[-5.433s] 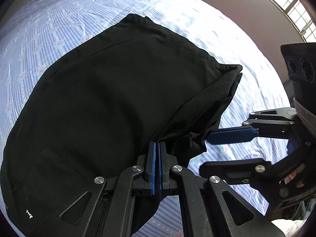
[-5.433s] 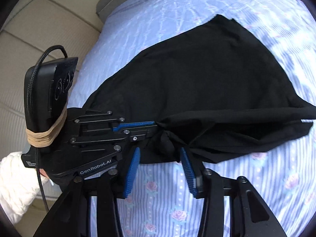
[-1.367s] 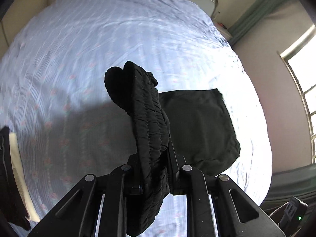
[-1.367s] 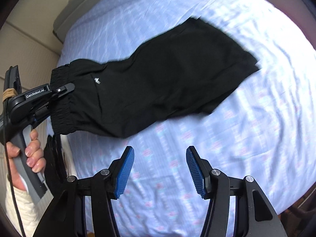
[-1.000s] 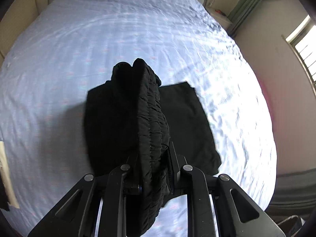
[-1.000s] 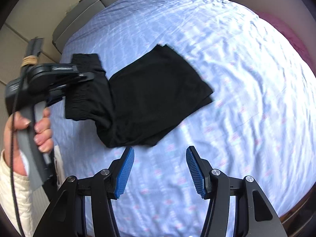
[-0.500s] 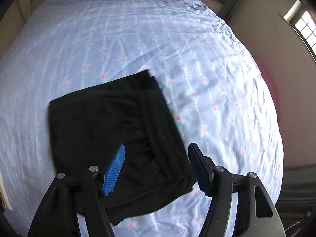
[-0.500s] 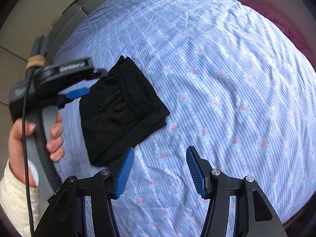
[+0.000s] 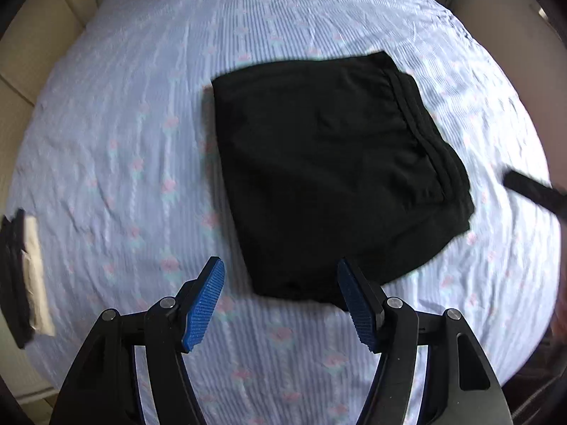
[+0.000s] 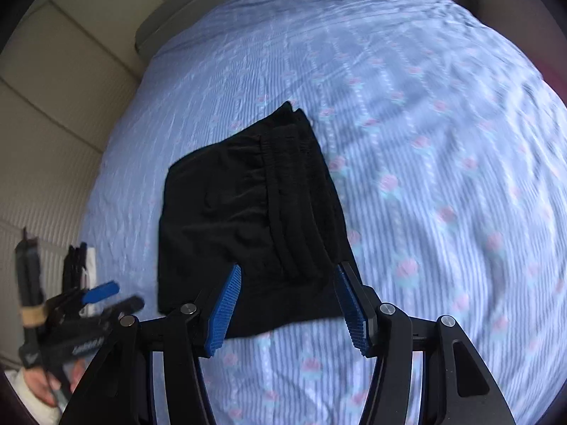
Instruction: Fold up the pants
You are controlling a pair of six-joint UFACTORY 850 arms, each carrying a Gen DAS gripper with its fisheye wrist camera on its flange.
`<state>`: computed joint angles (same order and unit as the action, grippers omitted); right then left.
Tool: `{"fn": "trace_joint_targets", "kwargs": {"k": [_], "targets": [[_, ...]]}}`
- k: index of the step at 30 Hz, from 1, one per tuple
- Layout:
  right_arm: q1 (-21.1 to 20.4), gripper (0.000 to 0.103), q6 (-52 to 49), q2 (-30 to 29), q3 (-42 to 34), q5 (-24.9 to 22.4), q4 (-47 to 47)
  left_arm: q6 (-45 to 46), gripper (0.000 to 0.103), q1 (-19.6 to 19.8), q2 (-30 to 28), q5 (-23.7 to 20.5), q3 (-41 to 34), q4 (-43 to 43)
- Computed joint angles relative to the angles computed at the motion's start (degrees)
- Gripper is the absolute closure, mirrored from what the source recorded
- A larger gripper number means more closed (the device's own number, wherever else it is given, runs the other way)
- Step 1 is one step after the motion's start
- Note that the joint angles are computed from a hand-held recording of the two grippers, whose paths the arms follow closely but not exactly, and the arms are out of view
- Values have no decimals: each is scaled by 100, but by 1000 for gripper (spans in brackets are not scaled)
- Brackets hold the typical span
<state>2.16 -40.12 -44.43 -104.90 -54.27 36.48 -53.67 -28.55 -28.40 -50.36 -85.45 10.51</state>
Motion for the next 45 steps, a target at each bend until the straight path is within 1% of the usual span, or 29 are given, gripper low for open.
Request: {"fn": "trace_joint_targets", "kwargs": {"k": [1, 4, 6, 7, 9, 10, 11, 12, 14, 16, 21, 22, 23, 25, 27, 28, 29, 30, 31, 32, 33, 34, 35, 36, 38, 40, 42, 45], "targets": [[55, 47, 104, -175, -243, -61, -138, -4, 37, 9, 30, 20, 45, -77], [231, 47, 585, -954, -1287, -403, -685, -101, 37, 25, 61, 110, 133, -244], [308, 47, 929, -1440, -1950, -756, -1016, -162, 37, 37, 142, 245, 275, -391], [310, 47, 997, -1634, -2208, -1005, -1013, -174, 37, 44, 158, 260, 300, -438], [335, 47, 1072, -1897, -2536, -1313, -1097, -239, 37, 29, 210, 279, 384, -447], [345, 50, 1076, -1944, -2570, -1357, -1137, -275, 37, 36, 234, 282, 418, -445], [338, 62, 1012, -1951, -2550, -1389, -1081, -291, 37, 47, 256, 287, 453, -453], [330, 67, 966, -1981, -2575, -1442, -1009, -304, 37, 55, 270, 289, 473, -459], [352, 83, 898, -1836, -2367, -1247, -1088, -331, 37, 70, 284, 314, 491, -461], [372, 90, 749, -1619, -2091, -1028, -1178, -333, 37, 86, 260, 325, 470, -484], [361, 91, 579, -1110, -1465, -486, -1273, -224, 37, 102, 205, 423, 409, -599], [348, 91, 528, -1079, -1420, -469, -1279, -196, 37, 99, 191, 433, 391, -611], [367, 91, 614, -1091, -1422, -418, -1491, -148, 37, 93, 160, 409, 354, -619], [361, 91, 825, -1189, -1527, -477, -1712, -100, 37, 87, 126, 380, 312, -614], [317, 90, 975, -1230, -1535, -544, -1701, -76, 37, 94, 125, 394, 311, -624], [294, 88, 917, -1168, -1429, -464, -1611, -52, 37, 105, 128, 403, 316, -639], [280, 78, 848, -1072, -1280, -336, -1533, -89, 37, 94, 124, 401, 311, -610], [278, 70, 854, -965, -1131, -204, -1544, -137, 37, 95, 127, 383, 312, -552], [277, 55, 937, -841, -975, -96, -1661, -186, 37, 97, 133, 366, 321, -497], [266, 47, 991, -669, -747, 89, -1716, -286, 37, 90, 146, 346, 337, -418], [229, 45, 1006, -456, -466, 358, -1669, -348, 37, 93, 170, 341, 363, -375], [150, 39, 968, -197, -116, 668, -1451, -473, 36, 88, 214, 354, 419, -308], [41, 33, 863, 34, 217, 841, -1054, -551, 35, 87, 246, 356, 459, -273], [-28, 32, 830, 159, 413, 851, -778, -602, 35, 82, 267, 350, 488, -241], [-221, 31, 805, 375, 839, 713, -141, -710, 35, 51, 312, 320, 548, -148], [-358, 28, 675, 569, 1340, 625, 541, -757, 35, 16, 317, 265, 556, -87], [-429, 28, 524, 657, 1741, 535, 1073, -762, 34, -32, 298, 212, 536, -21], [-318, 28, 304, 665, 2082, 626, 1550, -732, 34, -94, 248, 151, 491, 91]]}}
